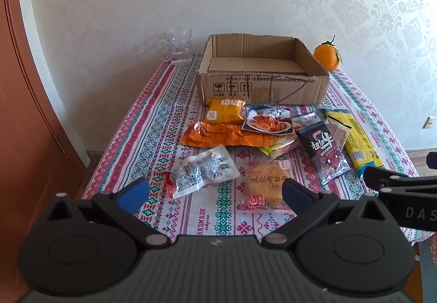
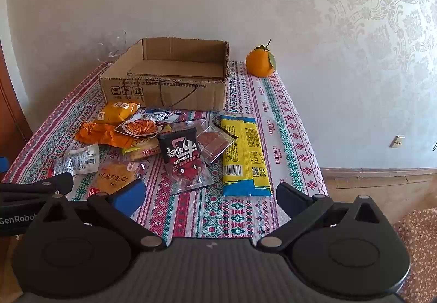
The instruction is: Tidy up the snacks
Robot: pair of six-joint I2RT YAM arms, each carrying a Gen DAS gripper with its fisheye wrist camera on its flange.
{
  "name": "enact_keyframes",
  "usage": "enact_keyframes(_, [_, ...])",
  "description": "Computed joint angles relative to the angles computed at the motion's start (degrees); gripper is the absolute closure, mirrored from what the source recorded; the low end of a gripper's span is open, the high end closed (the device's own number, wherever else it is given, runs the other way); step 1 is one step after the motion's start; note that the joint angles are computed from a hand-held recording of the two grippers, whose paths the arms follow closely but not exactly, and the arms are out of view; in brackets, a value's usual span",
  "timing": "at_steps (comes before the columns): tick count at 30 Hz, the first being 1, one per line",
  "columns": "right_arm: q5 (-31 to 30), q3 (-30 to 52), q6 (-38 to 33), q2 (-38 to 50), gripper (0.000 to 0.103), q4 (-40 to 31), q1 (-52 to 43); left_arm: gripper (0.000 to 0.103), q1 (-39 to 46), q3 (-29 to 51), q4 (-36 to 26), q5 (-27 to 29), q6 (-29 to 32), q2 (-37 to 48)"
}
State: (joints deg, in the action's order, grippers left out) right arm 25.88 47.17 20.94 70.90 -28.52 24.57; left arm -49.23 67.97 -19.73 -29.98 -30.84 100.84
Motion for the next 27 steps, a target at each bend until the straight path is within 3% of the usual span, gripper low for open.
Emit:
enact_keyframes(10, [1.5, -0.4, 0.4, -1.1, 0.000, -0.3, 1.5, 0.001, 0.9, 3.4, -2.2, 0.2, 0.6, 1.2])
enact_keyframes(12, [1.3, -0.5, 0.1, -1.1, 0.000, -0.1, 1.2, 0.001, 0.2, -0.1, 0.1, -0.5, 0.3, -0.8])
enact_keyframes(27, [1.2, 0.1, -0.6, -0.2, 0.000, 0.5, 0.6, 0.001, 0.3, -0.6, 0.8, -0.4, 0.6, -1.0])
